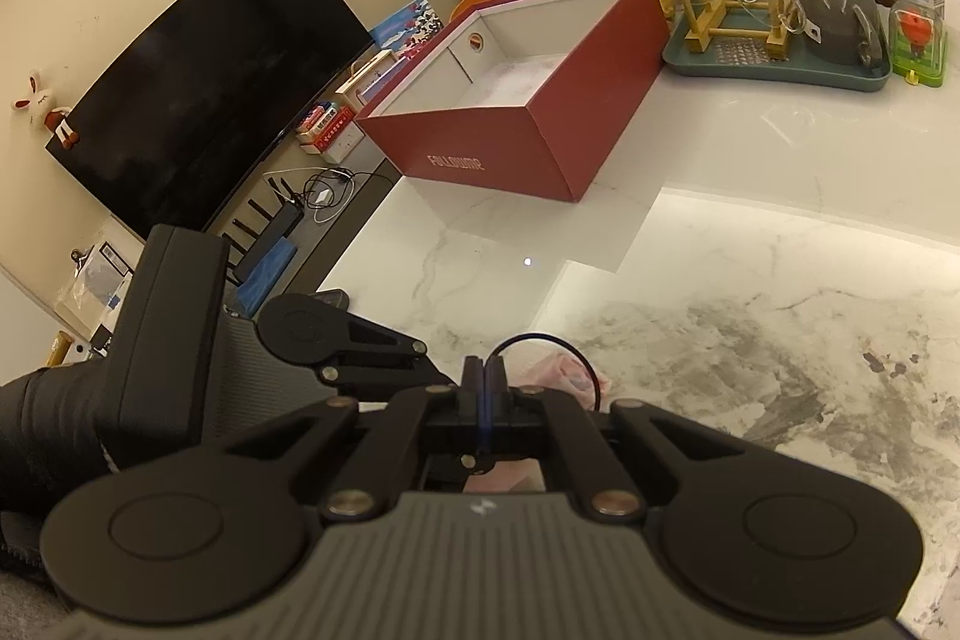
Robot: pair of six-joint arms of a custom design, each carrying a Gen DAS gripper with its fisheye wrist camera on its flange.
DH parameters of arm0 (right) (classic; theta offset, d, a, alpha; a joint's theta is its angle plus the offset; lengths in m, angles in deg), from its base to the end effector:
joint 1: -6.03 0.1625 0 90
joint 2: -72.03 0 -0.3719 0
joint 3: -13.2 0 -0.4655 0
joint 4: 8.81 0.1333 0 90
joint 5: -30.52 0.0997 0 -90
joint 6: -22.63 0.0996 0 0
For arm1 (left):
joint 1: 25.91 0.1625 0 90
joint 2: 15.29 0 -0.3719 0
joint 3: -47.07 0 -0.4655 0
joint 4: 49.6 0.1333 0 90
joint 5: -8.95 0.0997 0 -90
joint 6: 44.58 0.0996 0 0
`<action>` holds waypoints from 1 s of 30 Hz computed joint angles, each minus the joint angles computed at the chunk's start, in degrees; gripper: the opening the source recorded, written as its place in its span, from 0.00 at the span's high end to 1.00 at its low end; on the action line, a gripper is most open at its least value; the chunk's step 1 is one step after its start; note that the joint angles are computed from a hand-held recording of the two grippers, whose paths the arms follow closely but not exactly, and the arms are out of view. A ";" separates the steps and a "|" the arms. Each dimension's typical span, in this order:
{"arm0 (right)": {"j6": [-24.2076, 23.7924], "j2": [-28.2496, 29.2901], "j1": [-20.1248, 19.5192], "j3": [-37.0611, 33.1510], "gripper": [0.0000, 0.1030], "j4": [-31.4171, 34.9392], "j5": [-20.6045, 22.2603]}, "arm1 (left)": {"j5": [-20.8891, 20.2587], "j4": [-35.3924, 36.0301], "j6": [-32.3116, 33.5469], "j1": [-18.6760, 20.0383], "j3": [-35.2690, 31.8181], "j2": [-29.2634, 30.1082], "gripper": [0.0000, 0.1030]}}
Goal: Fold shopping bag
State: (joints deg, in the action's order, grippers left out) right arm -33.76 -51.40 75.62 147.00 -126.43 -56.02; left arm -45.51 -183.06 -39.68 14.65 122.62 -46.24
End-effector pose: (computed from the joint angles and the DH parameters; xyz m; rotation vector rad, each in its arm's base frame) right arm -0.0012 -0.4026 0.3237 0.9315 -2.8244 0.4093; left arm -0.4443 -0.6319 -0.0561 1.1696 2.2609 -0.2857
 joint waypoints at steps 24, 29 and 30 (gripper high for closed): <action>-1.25 -0.79 1.32 0.22 1.00 -0.51 -0.28 | -2.80 -16.11 7.28 -0.86 8.44 -4.50 0.87; -2.22 -0.12 3.09 -1.00 0.93 3.06 -1.92 | -3.65 -19.87 11.28 -1.46 9.55 -4.77 0.87; -2.53 -0.28 3.46 -1.01 0.83 3.68 -2.21 | -4.11 -20.86 11.14 -1.48 9.86 -4.94 0.87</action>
